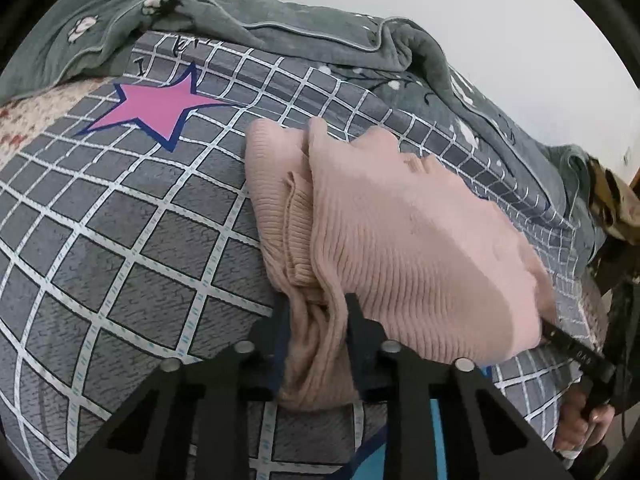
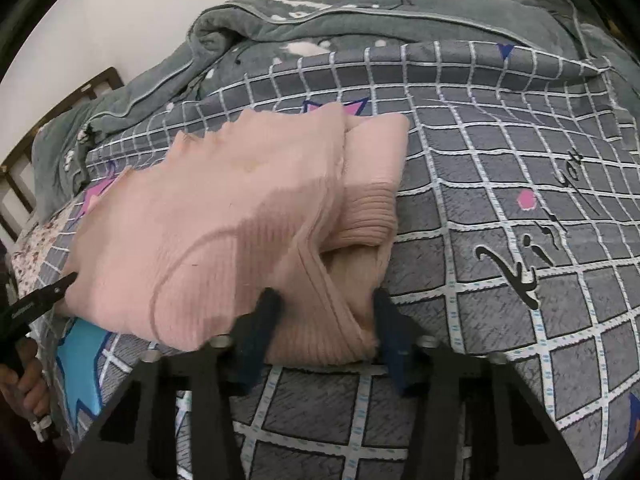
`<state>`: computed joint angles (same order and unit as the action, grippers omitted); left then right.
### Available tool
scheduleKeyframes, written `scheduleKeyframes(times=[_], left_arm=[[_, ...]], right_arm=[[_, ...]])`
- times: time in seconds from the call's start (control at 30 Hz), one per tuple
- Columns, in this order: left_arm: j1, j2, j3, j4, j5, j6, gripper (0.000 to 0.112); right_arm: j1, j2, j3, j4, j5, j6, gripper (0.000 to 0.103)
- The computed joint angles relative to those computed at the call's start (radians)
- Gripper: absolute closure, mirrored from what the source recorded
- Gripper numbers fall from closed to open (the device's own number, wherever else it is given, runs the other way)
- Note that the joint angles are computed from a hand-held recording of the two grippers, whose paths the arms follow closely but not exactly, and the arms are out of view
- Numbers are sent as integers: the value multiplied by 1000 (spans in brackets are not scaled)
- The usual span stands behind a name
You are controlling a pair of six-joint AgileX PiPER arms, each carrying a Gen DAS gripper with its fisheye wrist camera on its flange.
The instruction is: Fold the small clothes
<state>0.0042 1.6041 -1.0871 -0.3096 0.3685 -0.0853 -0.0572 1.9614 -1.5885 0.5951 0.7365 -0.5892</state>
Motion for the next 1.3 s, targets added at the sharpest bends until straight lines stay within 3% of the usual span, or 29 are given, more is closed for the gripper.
scheduleKeyframes(times=[0.03, 0.17, 0.4, 0.63, 1.0, 1.1, 1.2, 1.27, 1.3], left_arm=[[7, 1, 0, -38, 1, 30, 91], [36, -15, 19, -189, 3, 172, 96], [40, -68, 65, -194, -13, 205, 102], [84, -128, 123, -404, 19, 401, 103], [95, -356, 360, -606, 55, 593, 103], [68, -376, 388, -540, 26, 546, 102], [49, -361, 373, -477, 9, 501, 98], [37, -347, 358, -382, 1, 396, 79], [37, -336, 350, -362, 3, 367, 77]], right_arm=[[-15, 9, -8, 59, 35, -45, 85], [-30, -15, 26, 106, 29, -49, 88], [-47, -93, 107, 150, 17, -95, 89], [-81, -171, 179, 209, 30, -145, 90], [-223, -372, 454, 328, 104, -309, 90], [-265, -417, 517, 333, 128, -362, 89], [-243, -447, 548, 279, 73, -358, 84], [-206, -480, 568, 217, -7, -320, 76], [-195, -497, 579, 199, -39, -309, 74]])
